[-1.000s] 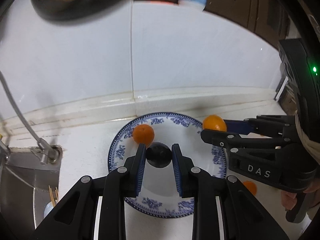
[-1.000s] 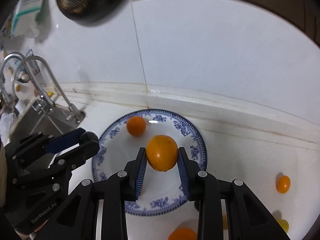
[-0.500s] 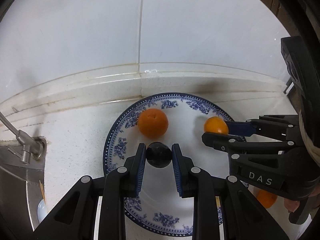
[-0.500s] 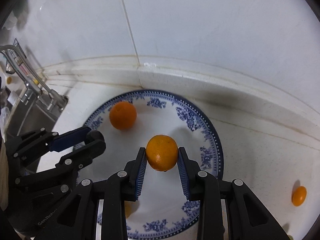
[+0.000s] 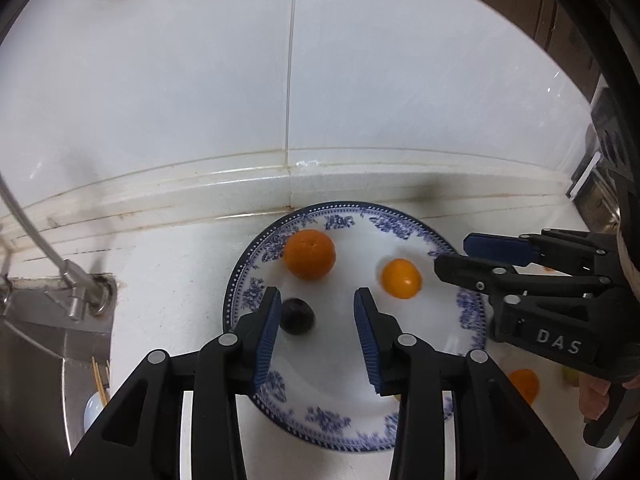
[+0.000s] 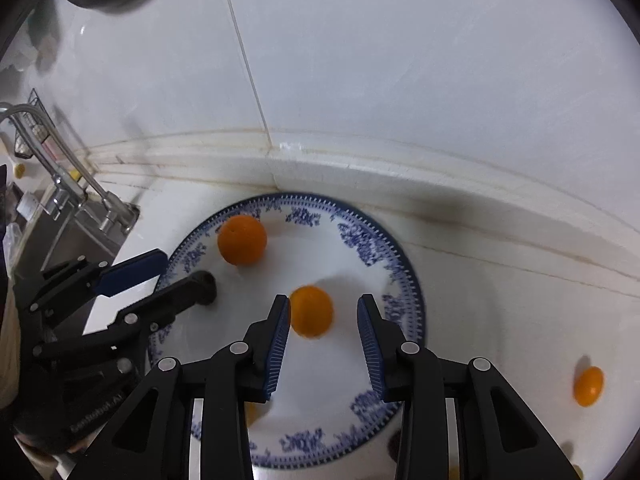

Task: Organize fruits
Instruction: 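Withdraw both tools from the plate toward the remaining fruit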

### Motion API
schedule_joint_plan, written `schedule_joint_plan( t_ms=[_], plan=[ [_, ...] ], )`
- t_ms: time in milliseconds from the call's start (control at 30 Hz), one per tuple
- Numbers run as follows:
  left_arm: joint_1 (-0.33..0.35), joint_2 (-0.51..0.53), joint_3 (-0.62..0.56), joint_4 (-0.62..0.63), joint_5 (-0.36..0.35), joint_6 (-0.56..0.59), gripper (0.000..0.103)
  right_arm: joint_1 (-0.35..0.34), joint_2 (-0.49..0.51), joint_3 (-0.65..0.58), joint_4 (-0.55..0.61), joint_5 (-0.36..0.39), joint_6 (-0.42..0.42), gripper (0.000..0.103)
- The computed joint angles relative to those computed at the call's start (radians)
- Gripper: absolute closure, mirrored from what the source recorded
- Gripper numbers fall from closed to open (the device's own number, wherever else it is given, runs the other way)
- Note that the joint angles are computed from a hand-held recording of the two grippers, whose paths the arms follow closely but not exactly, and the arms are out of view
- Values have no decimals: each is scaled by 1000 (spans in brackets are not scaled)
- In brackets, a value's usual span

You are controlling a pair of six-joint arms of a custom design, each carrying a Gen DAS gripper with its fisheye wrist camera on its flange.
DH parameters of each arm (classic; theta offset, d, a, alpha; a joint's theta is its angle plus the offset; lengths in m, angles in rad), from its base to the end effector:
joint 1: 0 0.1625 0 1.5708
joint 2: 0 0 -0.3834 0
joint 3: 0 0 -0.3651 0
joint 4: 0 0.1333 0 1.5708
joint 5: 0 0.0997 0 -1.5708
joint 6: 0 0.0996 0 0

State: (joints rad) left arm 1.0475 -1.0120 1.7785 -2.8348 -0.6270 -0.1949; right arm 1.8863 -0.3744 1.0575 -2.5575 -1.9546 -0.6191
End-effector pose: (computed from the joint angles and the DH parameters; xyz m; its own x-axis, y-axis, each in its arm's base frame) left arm -0.1054 -0.6108 0.2306 -0.7731 -0.1882 -0.6057 0.2950 0.7387 -0.6060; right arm 0.3279 -0.6953 0.0139 -0.5743 -0.6741 0.4645 -0.7728 0.6336 -0.0361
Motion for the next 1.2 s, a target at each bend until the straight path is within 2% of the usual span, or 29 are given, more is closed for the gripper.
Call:
schedule_joint_plan(
  t_ms=[200,300,367,467,667,733,767,1033,1200],
  plan=[
    [-76,-53,90,-68,14,3,61,6,-121,183,-147,48,-27,67],
    [-121,-67,135,-117,28,21,58,3,-190,279,-215,82,-19,59],
    [-154,-75,166,-145,47,36,56,1,-235,346,-272,101,-33,59],
    [-193,-91,201,-166,48,38,55,2,-292,435,-362,98,-59,59],
    [-256,-104,242,-193,51,36,49,5,-395,563,-462,102,-76,59],
    [-278,-102,251,-194,56,36,48,3,-426,609,-511,107,-88,53],
    [-284,-99,252,-193,54,34,48,2,-434,624,-528,109,-90,49],
    [-311,-65,257,-223,33,58,47,-19,-517,733,-636,93,-86,49],
    [-312,-46,249,-209,22,69,45,-30,-528,760,-678,42,-63,49]
  ],
)
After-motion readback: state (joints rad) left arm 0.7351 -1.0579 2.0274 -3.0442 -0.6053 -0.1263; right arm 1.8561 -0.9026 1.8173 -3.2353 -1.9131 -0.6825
